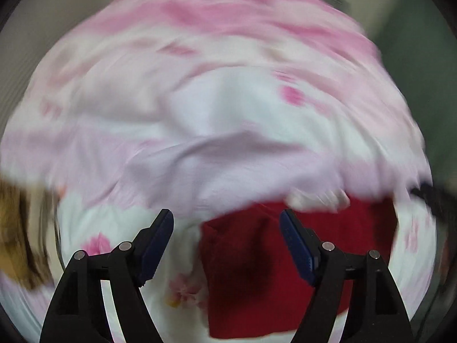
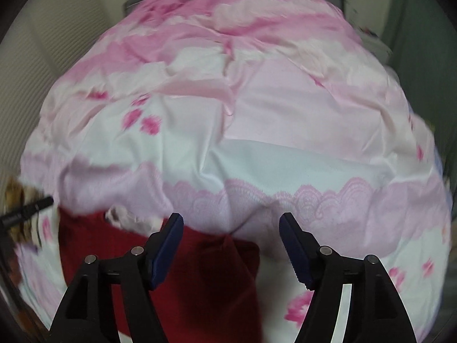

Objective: Fold small clothes

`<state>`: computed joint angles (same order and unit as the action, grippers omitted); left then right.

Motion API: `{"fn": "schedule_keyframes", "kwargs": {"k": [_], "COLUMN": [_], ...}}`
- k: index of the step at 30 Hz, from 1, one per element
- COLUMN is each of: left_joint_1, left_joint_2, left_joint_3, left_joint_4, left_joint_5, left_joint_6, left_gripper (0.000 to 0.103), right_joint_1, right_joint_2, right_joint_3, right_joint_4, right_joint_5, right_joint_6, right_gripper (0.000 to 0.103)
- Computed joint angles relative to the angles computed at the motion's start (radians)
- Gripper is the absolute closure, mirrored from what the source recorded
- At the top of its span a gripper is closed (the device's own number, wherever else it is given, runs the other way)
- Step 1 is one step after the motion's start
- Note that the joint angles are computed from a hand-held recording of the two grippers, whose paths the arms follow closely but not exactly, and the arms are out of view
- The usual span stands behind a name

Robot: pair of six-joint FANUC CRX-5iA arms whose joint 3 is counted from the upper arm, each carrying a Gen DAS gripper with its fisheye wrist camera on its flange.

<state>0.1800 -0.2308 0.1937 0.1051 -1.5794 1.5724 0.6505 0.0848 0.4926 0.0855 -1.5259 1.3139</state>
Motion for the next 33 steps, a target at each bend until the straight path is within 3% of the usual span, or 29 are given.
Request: {"fn": "schedule_keyframes", "kwargs": {"k": [4, 10, 15, 20, 24, 29, 33], "left_joint_1": [-0.105, -0.124, -0.097, -0.073, -0.085, -0.096, -0.089], "left_joint_2": [0.002, 0.113, 0.202, 0.296, 0.336, 0.361, 0.377], "left_joint_3": [-0.001, 0.032, 0.090, 0.171, 0.220, 0.236, 0.231], "left_joint_4": [0.004, 0.066, 0.131, 0.167, 0.141, 0.096, 0.115], "left_joint_5": [0.025, -0.008, -0.098, -0.230, -0.307, -0.326, -0.344], "left_joint_6": [-0.233, -0.383, -0.447, -0.493, -0.556, -0.559, -0.535], "left_gripper": [0.026, 0.026, 0.027, 0.038, 0.043, 0.047, 0.048], "right_joint_1": [-0.009, -0.073, -0.093, -0.087, -0.074, -0.037, -0.032], "right_joint_2": [-0.047, -0.054, -0.048, 0.021, 0.138, 0.260, 0.298], "right_joint_3": [-0.048, -0.080, -0.066, 0.052, 0.212, 0.351, 0.392], "right_joint_4": [-0.031, -0.111, -0.139, -0.212, -0.276, -0.277, -0.289], "right_joint_5": [-0.016, -0.081, -0.090, -0.139, -0.258, -0.402, -0.451], "right_joint_6": [0.049, 0.090, 0.099, 0.270, 0.425, 0.537, 0.566], "right_gripper": [0.033, 0.033, 0.033, 0.033, 0.033, 0.033, 0.034]}}
